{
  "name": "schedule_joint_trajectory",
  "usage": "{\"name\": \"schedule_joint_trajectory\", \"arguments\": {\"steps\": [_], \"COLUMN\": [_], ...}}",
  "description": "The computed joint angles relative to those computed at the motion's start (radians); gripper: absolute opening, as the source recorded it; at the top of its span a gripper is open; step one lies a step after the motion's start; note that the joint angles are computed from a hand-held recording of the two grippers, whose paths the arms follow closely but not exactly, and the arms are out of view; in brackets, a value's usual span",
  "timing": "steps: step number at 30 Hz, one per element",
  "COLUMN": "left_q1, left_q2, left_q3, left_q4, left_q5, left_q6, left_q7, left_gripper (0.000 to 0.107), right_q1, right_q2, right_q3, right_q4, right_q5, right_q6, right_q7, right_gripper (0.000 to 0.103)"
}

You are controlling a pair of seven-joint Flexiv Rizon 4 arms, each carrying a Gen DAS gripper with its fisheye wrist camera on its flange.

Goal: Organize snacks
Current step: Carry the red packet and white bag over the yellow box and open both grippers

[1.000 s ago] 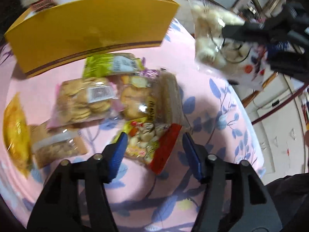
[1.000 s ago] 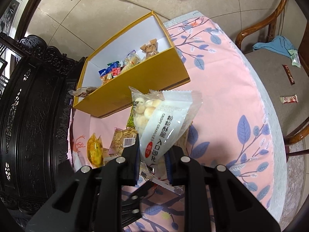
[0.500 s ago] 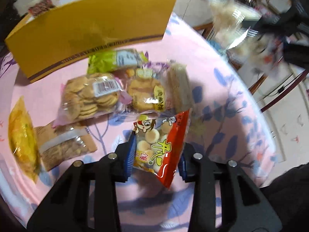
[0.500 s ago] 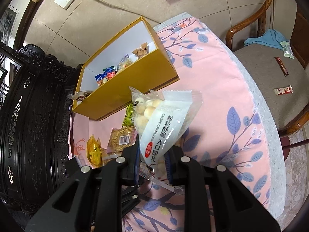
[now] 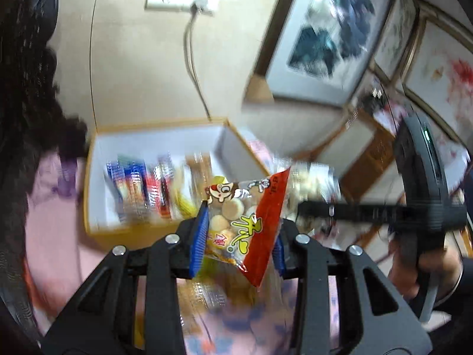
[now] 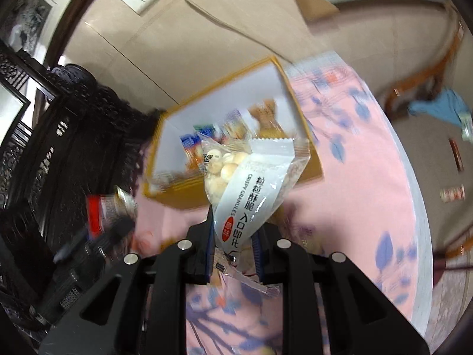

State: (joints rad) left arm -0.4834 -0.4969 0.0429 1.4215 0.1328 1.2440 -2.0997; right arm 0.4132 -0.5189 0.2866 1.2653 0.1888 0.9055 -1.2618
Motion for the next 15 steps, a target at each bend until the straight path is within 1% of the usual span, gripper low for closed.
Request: {"name": "schedule_joint_trajectory", "arguments": {"steps": [2, 4, 6, 7, 12, 15], "left_q1": [0.018, 0.028, 0.052, 0.061, 0.104, 0.117], "left_q2": [-0.05, -0.103, -0.157, -0.19, -0.293, -0.331], "left_q3": [0.017, 0.033, 0.033, 0.036, 0.03, 0.028], "left_q4": [-0.097, -0.182, -0.264, -0.312, -0.465, -0.513], "left_q5": [-0.003, -0.006, -0.024, -0.032, -0.062, -0.069], "left_q6": [-0.034, -0.074, -0.113, -0.143, -0.25, -0.286], "left_q7": [0.004, -0.004, -0.002, -0.003, 0.016, 0.02], "left_gripper": [0.037, 0.037, 0.037, 0.037, 0.037, 0.037], "right_q1": [0.022, 0.038, 0.055, 0.064, 0.101, 0.118], "right_q2": [-0.062, -0.139, -0.197, -0.237, -0.408, -0.484], "right_q3": [-0.013, -0.018, -0.03, -0.036, -0.063, -0.081], "right_q4": [-0.102, -0.231, -0.324, -0.39, -0.677, -0.807], "right_q5": [-0.033, -0.054, -0.076, -0.088, -0.109, -0.105], "right_q6": [-0.01, -0.047, -0.078, -0.107, -0.246, -0.317], "right_q7": [-0.008, -0.021, -0.03, -0.035, -0.059, -0.056], "right_gripper": [0.022, 0.022, 0.022, 0.022, 0.022, 0.022]}}
